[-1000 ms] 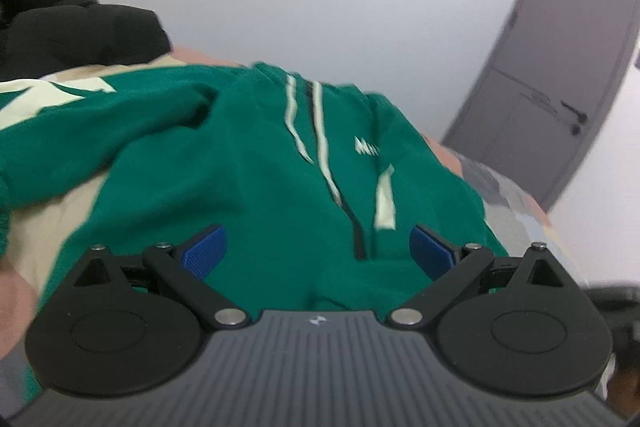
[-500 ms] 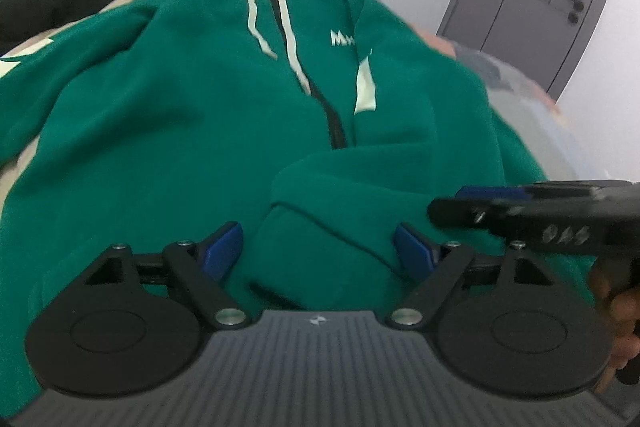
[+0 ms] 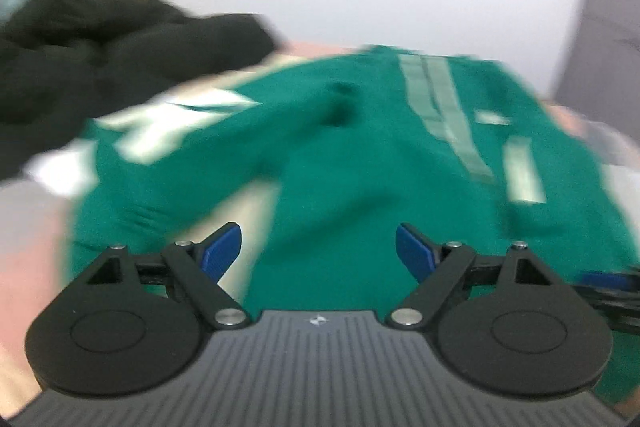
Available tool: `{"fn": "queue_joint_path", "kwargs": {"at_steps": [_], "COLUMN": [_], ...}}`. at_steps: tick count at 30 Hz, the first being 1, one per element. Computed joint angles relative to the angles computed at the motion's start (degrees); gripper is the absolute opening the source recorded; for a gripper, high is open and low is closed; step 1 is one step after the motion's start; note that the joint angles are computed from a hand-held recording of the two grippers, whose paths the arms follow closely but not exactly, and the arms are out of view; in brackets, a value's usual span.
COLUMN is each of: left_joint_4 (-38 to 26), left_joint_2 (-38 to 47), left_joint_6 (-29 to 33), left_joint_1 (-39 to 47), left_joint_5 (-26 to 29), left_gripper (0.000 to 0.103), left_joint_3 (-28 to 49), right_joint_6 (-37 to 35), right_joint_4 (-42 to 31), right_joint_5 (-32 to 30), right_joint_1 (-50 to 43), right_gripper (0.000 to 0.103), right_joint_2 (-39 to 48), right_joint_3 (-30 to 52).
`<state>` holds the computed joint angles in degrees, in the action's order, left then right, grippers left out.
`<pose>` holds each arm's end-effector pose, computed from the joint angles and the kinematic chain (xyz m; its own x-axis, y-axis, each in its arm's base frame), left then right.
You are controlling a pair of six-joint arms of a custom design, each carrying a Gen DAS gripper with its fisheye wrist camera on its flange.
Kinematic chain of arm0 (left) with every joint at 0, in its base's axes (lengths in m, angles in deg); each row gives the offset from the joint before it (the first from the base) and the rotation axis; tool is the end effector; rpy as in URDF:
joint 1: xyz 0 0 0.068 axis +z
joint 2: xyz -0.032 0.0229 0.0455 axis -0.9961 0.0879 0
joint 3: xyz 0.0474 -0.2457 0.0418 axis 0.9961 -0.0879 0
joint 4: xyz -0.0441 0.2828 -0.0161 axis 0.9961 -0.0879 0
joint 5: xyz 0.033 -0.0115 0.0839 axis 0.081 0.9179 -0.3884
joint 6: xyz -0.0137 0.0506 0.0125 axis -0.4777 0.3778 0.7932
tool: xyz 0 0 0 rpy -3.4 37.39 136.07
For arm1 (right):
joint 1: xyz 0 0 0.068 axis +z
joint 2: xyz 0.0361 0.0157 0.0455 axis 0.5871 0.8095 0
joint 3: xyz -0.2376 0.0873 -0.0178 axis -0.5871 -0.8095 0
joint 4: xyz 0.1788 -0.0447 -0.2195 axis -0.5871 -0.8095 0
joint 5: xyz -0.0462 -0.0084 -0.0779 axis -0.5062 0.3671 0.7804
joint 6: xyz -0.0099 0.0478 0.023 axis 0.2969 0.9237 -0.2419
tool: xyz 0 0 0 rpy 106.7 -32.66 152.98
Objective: Fold large clothes
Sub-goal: 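Grasp the other sleeve cuff with the left gripper and lift it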
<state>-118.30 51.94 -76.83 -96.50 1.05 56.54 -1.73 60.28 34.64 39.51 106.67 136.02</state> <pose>0.2533 -0.0339 0.2587 -0.5292 -0.3479 -0.7739 -0.5010 0.8642 -0.0458 0.3920 0.0436 0.1628 -0.5872 -0.3456 -0.7319 -0.6457 0.7453 0.1661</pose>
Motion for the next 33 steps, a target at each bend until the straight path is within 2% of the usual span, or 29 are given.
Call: {"fn": "queue_joint_path", "kwargs": {"at_steps": [4, 5, 8, 11, 14, 15, 16, 19, 24, 27, 30, 33], "left_joint_4": [-6.21, -6.81, -6.53, -5.58, -3.75, -3.67, -3.73, -5.02, -9.92, -12.63, -16.93, -21.64], "left_joint_2": [-0.98, -0.62, 3.33, 9.22, 14.09, 14.66, 14.46, 10.27, 4.31, 2.96, 2.67, 5.65], "left_joint_6": [6.74, 7.54, 9.99, 11.83, 13.82, 14.98, 15.64, 15.0, 15.11, 14.21, 12.27, 8.77], "left_joint_1": [9.36, 11.4, 17.9, 18.06, 15.63, 15.48, 15.96, 18.67, 23.46, 26.43, 28.15, 27.3], "left_joint_5": [-1.87, -1.13, 5.63, 3.7, -2.19, -3.17, -3.46, -0.49, 1.61, 2.19, 5.98, 4.56], "left_gripper": [0.092, 0.093, 0.093, 0.093, 0.092, 0.086, 0.073, 0.057, 0.05, 0.049, 0.048, 0.046], "left_joint_3": [2.28, 2.54, 3.73, 4.7, 3.88, 3.78, 3.42, 3.13, 7.55, 14.04, 22.11, 31.36], "right_joint_6": [0.74, 1.04, 2.87, 6.81, 5.89, 5.45, 5.37, 5.82, 7.6, 8.3, 8.83, 9.13], "right_joint_4": [0.56, 0.7, 0.65, 3.52, 6.14, 5.38, 4.15, 2.89, 1.09, 0.94, 0.56, 0.9], "right_joint_5": [-0.98, -1.06, -1.8, 0.12, 1.73, 2.07, 1.67, 0.62, -1.96, -2.76, -3.67, -4.57], "right_joint_1": [-0.15, -0.06, 0.11, 1.21, 1.88, 1.98, 1.86, 1.69, 1.5, 1.28, 0.68, 0.19], "right_gripper": [0.042, 0.043, 0.042, 0.043, 0.043, 0.043, 0.044, 0.044, 0.044, 0.044, 0.044, 0.044], "right_joint_2": [0.22, 0.21, 1.35, 2.38, 2.77, 3.38, 4.31, 5.03, 6.1, 6.45, 6.31, 5.87], "right_joint_3": [0.47, 0.52, 2.02, 2.94, 2.24, 2.74, 3.75, 4.56, 7.03, 7.4, 7.34, 7.14]}}
